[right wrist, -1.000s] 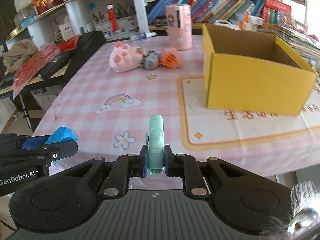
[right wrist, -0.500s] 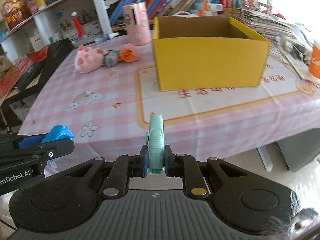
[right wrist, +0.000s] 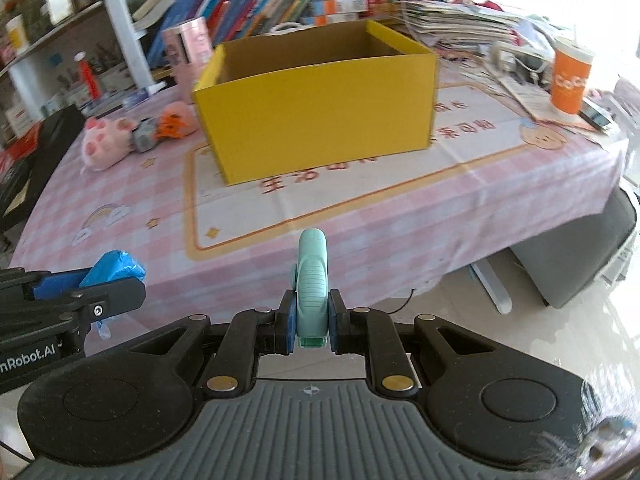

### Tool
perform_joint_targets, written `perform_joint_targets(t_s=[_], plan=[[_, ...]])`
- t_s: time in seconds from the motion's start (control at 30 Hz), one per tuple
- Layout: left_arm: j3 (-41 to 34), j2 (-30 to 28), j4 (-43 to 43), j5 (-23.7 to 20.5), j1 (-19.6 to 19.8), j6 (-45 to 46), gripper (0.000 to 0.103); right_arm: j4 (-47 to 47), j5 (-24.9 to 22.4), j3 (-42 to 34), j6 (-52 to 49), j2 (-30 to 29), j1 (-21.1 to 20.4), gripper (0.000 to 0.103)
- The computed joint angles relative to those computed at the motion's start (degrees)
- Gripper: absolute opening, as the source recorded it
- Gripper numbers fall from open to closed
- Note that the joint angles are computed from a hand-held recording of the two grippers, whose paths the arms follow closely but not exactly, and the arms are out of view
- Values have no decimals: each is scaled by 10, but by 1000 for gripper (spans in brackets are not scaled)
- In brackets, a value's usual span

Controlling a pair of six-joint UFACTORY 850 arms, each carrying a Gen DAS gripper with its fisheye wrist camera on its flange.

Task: Organize objects
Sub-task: 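Carry the green dispenser and blue eraser toward the yellow box with both tools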

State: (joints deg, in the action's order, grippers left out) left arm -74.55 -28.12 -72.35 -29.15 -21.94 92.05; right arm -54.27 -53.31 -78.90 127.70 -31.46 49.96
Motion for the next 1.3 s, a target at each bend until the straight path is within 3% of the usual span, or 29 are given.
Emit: perform_joint_targets(t_s=[0.43,0.63,1.1,1.3], plan=[[-33,-23,6,7,-20,-21,31,-5,15,34,-2,25,-23,15],[-41,-26,-30,8,-26,20,31,-13,18,39,-9,30,-34,15],[-108,-53,-146,7,-39,136,31,-118,-47,43,11,52,-52,15],[-159,-84,-167,24,-52,135,31,-167,-43,48,7,69,-80,15]])
